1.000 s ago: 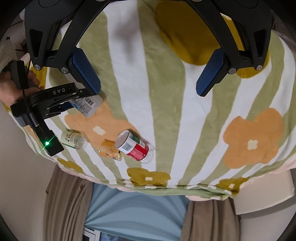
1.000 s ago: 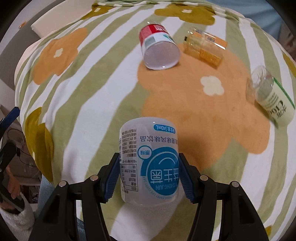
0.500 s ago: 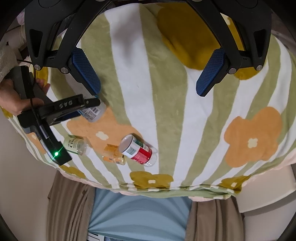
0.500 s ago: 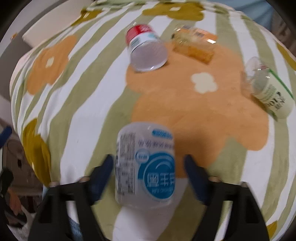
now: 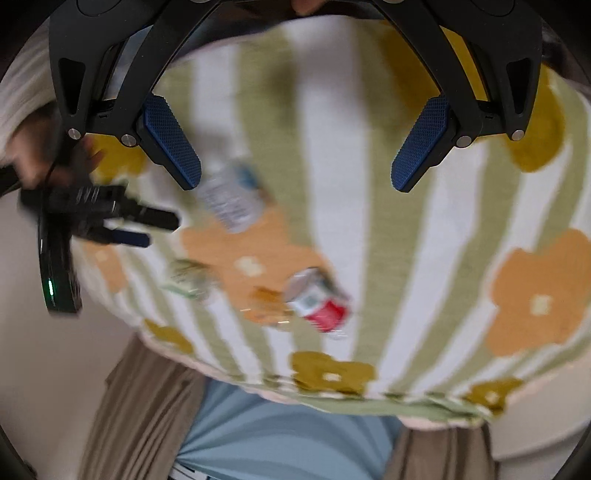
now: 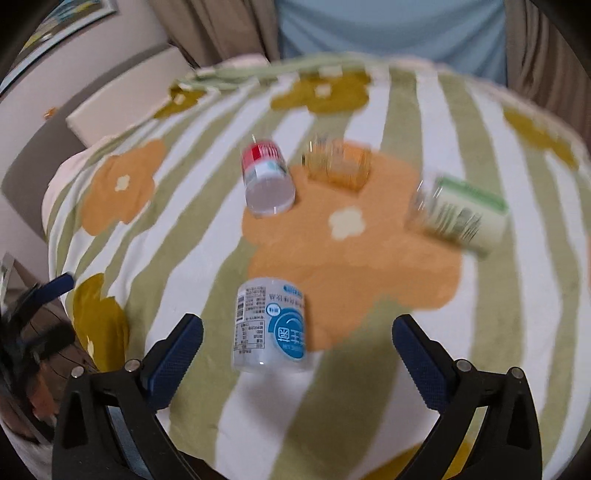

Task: Flip cup upside down
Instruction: 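Grasp the white-blue bottle with the left gripper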

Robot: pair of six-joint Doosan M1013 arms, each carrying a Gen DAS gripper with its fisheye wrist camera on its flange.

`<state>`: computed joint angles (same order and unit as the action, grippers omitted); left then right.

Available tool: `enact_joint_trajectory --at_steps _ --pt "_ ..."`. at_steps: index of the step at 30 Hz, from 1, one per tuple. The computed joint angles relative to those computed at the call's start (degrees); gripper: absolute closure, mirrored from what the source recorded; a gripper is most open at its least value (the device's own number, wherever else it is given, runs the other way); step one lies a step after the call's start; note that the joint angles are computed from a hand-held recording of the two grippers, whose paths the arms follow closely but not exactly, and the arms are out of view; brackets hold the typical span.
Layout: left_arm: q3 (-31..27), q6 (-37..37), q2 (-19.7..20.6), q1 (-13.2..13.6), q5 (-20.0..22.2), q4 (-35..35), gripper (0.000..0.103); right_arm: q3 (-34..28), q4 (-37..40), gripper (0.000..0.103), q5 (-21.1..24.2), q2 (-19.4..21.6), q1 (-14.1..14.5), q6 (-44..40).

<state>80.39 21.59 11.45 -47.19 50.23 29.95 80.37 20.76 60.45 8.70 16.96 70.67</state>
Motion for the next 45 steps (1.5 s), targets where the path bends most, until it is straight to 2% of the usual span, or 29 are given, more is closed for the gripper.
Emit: enact_joint_trajectory --at_steps 2,5,8,9,11,13,18,24,31,35,39,41,45 --pt "-3.4 3.1 1.8 0.8 1.3 -4.2 0.000 1.5 1.0 0.001 -2.9 -2.1 -0.8 -2.6" --pt "-10.0 8.9 5.7 2.0 5.6 -11.1 0.000 4.1 4.0 0.001 -7.4 -5.1 -2.6 -5.7" --pt "-17.5 12.9 10.7 3.1 12.4 -18.1 0.000 6.9 3.9 0.001 -12.2 -7.9 -3.6 -8.9" --pt "-19.2 13.5 11.9 3.7 13.5 -21.3 0.000 7.9 5.2 0.001 -13.5 -8.9 -4.2 -11.1" --pt "-22.2 12.5 14.3 4.7 15.9 -25.8 0.000 9.5 9.2 0.001 -14.9 -10.0 -5.3 -15.3" --pt "-24.9 10.5 16.7 5.5 18.3 -29.7 0.000 11.0 16.3 0.001 -15.2 -10.9 -7.4 -21.3" --pt "-30.3 4.9 21.5 5.8 25.2 -30.4 0.000 13.8 26.0 0.001 -15.1 -11.7 -10.1 -29.6" --pt "-31.8 0.9 23.9 6.2 27.1 -31.0 0.001 15.7 31.6 0.001 -13.7 -11.7 -11.5 -37.9" --pt "-34.6 -0.6 26.2 6.8 29.6 -31.1 0.013 15.7 36.2 0.001 -10.4 -10.0 -13.3 -42.7" --pt "-35.1 -1.4 27.0 7.1 30.3 -32.9 0.026 15.3 37.5 0.001 -9.5 -9.0 -13.6 -43.7" --pt "-35.5 -1.7 27.7 7.1 31.0 -33.3 0.032 15.0 38.5 0.001 -8.5 -8.3 -14.0 -44.4" --pt "-35.5 -1.5 27.9 7.2 30.8 -33.9 0.042 14.8 38.7 0.001 -8.1 -8.1 -14.1 -44.6" --pt "-35.2 -1.5 28.0 7.0 30.0 -33.6 0.043 14.7 38.9 0.001 -7.3 -7.9 -14.3 -44.4"
